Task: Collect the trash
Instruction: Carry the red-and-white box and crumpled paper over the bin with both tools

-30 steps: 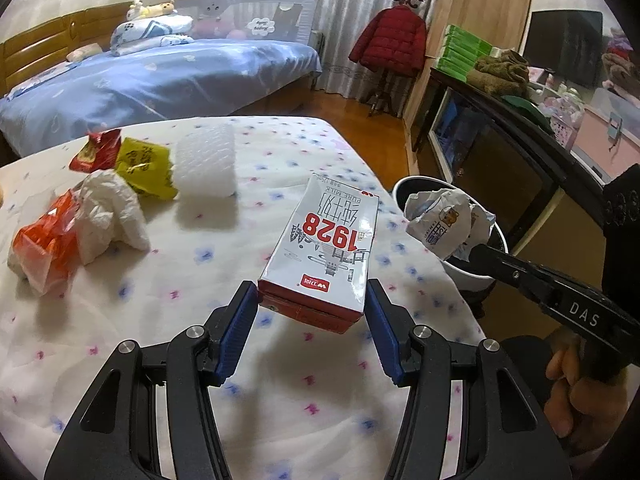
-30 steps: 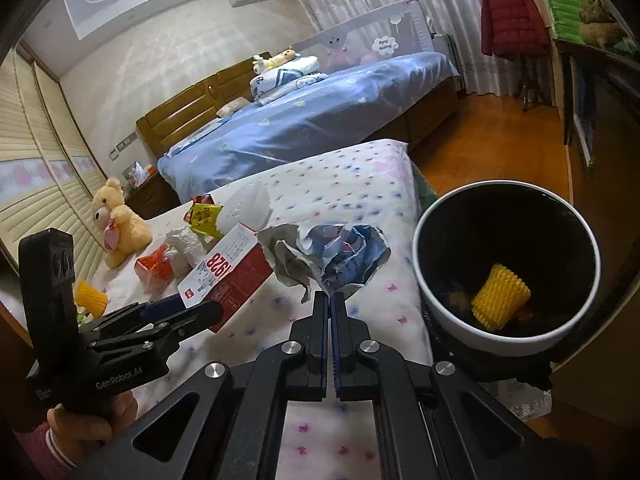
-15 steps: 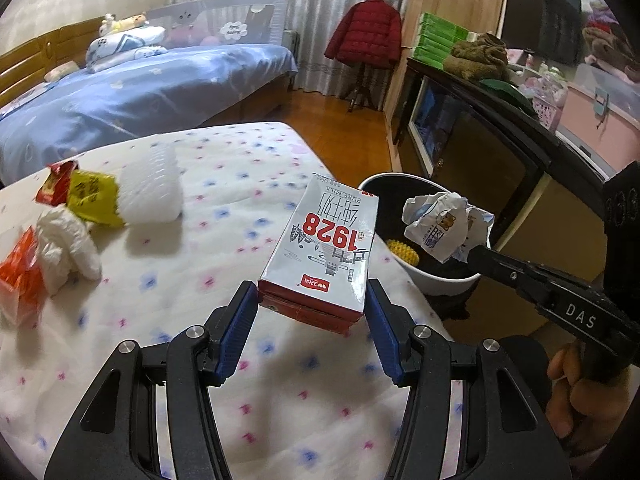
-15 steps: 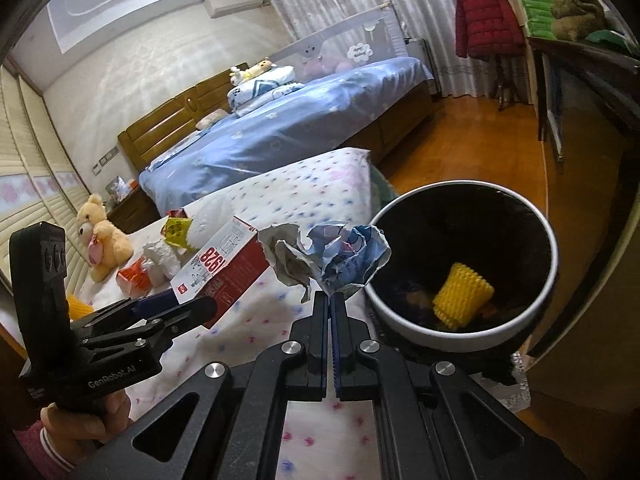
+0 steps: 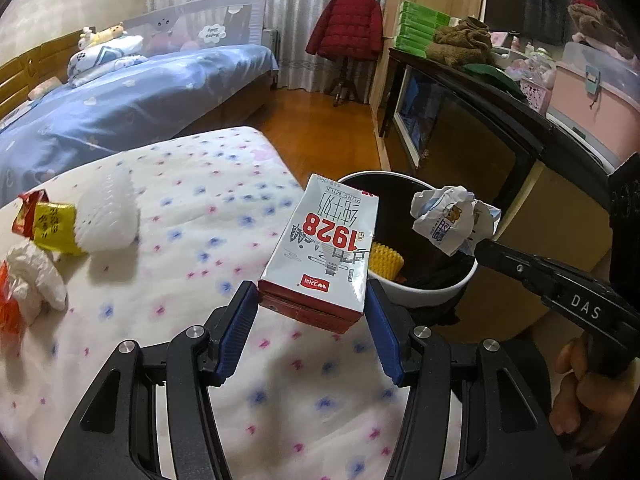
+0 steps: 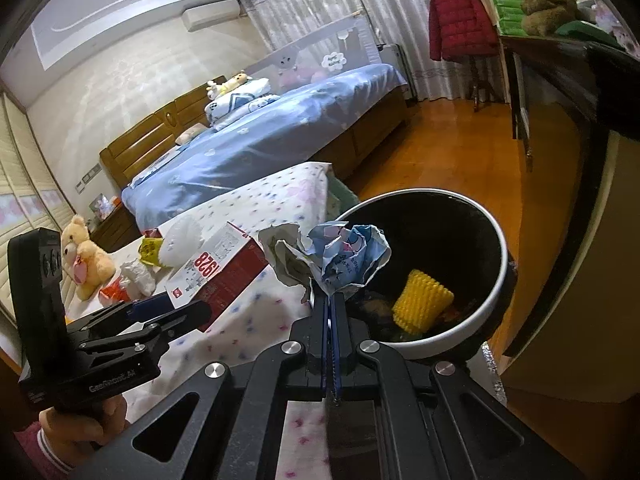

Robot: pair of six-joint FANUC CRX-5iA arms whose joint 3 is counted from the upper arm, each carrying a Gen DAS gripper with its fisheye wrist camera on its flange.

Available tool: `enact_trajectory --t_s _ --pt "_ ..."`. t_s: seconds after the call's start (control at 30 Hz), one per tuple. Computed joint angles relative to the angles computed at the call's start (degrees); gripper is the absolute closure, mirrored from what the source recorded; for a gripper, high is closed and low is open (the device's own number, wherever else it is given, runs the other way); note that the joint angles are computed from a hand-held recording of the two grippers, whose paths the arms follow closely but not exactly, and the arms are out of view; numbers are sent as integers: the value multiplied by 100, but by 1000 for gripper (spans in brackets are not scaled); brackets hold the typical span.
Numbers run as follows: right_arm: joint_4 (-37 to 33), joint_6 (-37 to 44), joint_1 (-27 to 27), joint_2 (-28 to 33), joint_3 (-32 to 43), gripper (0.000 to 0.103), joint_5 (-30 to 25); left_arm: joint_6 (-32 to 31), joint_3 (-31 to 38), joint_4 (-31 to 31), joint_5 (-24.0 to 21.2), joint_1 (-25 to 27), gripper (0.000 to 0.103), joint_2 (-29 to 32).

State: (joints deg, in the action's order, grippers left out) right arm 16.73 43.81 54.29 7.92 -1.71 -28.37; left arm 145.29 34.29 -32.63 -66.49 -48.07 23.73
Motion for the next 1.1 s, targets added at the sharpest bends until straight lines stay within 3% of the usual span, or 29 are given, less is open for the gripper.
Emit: enact_trajectory --t_s 1.1 --pt "-222 106 -470 438 389 102 -255 -1030 1576 593 -350 334 49 1168"
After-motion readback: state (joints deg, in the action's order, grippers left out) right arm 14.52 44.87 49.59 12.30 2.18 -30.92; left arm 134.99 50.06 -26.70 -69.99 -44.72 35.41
